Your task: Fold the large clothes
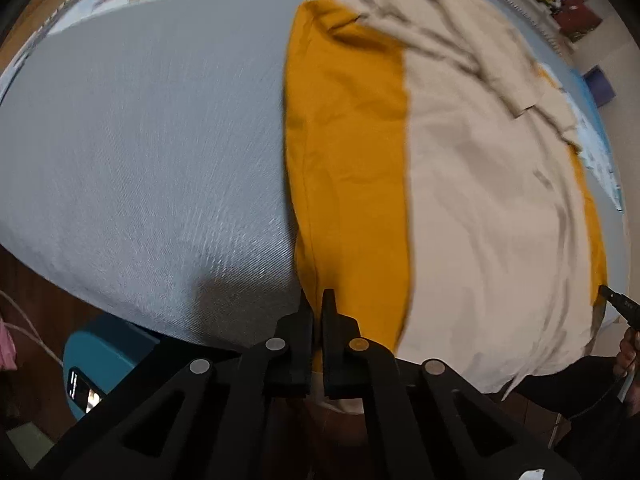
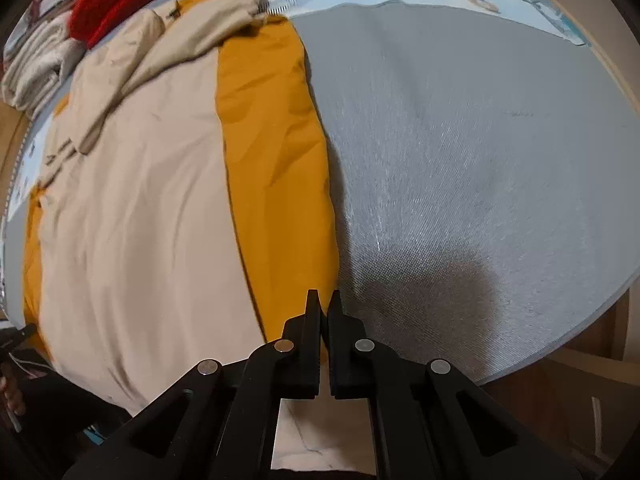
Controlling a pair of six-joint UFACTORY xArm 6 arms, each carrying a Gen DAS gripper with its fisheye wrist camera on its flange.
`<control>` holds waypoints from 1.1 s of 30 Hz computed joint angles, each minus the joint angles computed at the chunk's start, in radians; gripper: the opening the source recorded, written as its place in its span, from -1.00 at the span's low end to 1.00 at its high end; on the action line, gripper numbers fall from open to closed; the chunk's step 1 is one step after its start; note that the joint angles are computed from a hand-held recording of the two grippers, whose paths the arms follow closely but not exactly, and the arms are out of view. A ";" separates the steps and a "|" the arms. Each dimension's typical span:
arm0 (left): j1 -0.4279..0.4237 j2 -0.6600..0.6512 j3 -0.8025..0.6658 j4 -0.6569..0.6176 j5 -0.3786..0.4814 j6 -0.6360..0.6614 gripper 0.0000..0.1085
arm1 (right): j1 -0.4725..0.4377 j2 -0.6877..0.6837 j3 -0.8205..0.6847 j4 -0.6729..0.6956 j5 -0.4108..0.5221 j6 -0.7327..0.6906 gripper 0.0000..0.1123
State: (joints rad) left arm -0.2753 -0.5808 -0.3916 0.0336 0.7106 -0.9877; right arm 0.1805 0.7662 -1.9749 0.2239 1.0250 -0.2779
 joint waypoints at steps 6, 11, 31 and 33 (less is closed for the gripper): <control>-0.052 -0.086 -0.058 0.077 0.015 0.019 -0.99 | -0.032 -0.099 0.040 0.182 -0.007 -0.124 -0.96; -0.048 -0.180 -0.101 0.070 0.060 0.115 -0.99 | -0.084 -0.214 0.111 0.338 0.019 -0.224 -0.96; 0.094 -0.449 -0.005 -0.243 0.036 0.366 -0.99 | -0.250 -0.502 0.267 0.571 0.124 -0.417 -0.97; 0.159 -0.360 0.000 -0.330 -0.035 0.447 -0.99 | -0.229 -0.381 0.130 0.564 0.141 -0.348 -0.97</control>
